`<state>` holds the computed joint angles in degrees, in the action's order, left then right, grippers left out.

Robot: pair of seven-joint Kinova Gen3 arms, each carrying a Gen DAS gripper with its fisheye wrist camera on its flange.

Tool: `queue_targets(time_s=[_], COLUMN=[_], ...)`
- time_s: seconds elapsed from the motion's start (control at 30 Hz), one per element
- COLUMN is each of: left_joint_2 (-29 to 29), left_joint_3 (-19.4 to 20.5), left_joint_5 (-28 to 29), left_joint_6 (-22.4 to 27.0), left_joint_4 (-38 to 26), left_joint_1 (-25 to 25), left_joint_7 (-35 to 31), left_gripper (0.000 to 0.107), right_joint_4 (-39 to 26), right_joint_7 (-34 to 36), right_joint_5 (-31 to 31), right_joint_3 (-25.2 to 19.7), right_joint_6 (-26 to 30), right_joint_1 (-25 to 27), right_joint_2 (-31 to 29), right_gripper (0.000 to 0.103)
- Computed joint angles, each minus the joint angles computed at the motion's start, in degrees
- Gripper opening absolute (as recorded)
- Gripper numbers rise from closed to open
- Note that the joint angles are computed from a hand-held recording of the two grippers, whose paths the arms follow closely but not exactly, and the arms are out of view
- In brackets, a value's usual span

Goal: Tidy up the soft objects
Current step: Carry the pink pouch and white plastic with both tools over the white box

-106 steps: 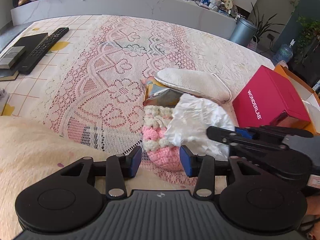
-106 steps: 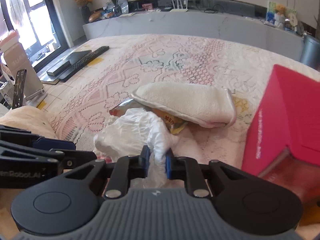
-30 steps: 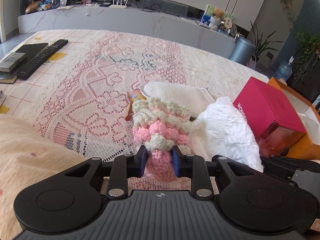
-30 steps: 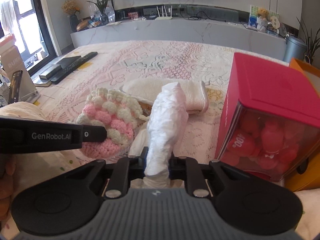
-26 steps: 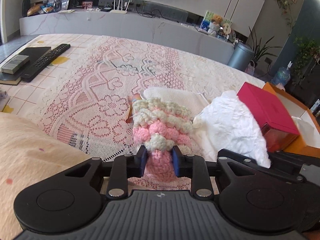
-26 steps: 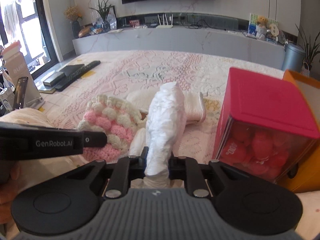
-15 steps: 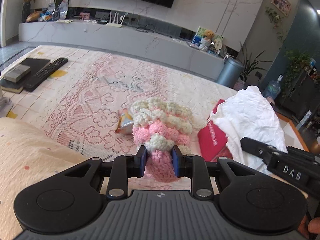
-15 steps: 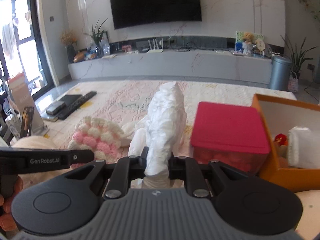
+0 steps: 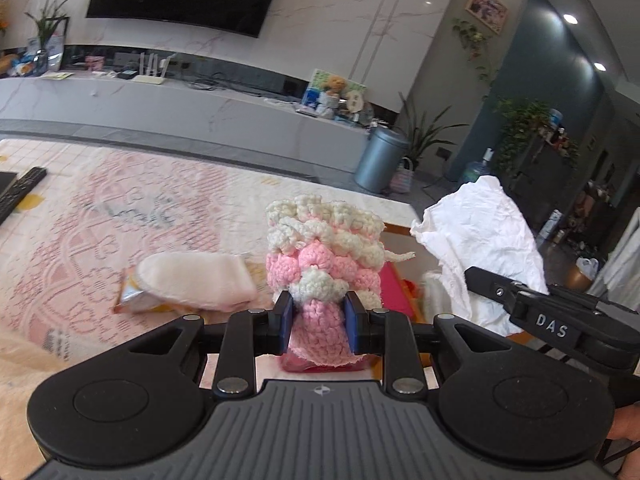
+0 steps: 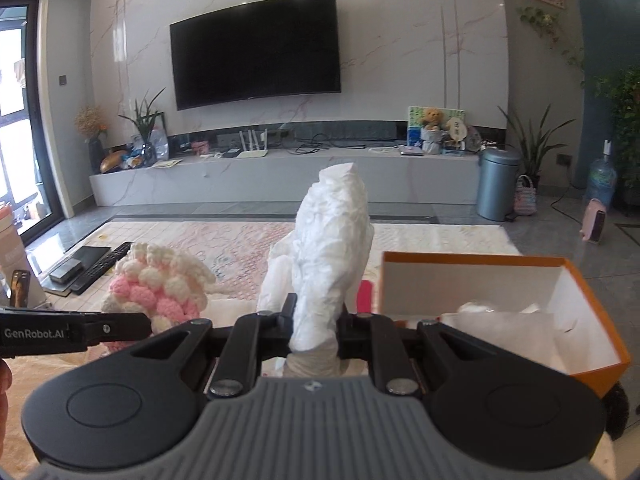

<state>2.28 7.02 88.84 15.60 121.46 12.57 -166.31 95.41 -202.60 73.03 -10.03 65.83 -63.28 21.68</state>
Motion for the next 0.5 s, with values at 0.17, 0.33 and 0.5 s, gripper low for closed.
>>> queue_targets(time_s=[0.17, 0.33, 0.5], left_joint_2=[2.84, 6.54, 10.41], left_joint_3=[1.6, 3.42, 6.39], left_joint_5=[-1.27, -5.4, -12.96], left_joint_6=[0.45, 1.72, 2.05], left_joint_4=[-4.1, -8.99, -14.02], left_joint_1=[2.05, 3.81, 4.3], left_joint_7=[0.26, 3.2, 9.45], left_gripper=[0.03, 0.03, 0.03], right_joint_4=[2.07, 4.42, 5.69], right_joint_7=[1.93, 3.66, 6.45], right_joint_5=[-1.44, -3.07, -4.68], right_joint_3=[-0.36, -1.28, -1.63], right_joint_6=[2.92, 3.55, 3.28], right_joint_1=[0.7, 3.28, 6.64], right_joint_2=[-2.18, -4.79, -6.29], right_gripper=[0.014, 0.014, 0.014])
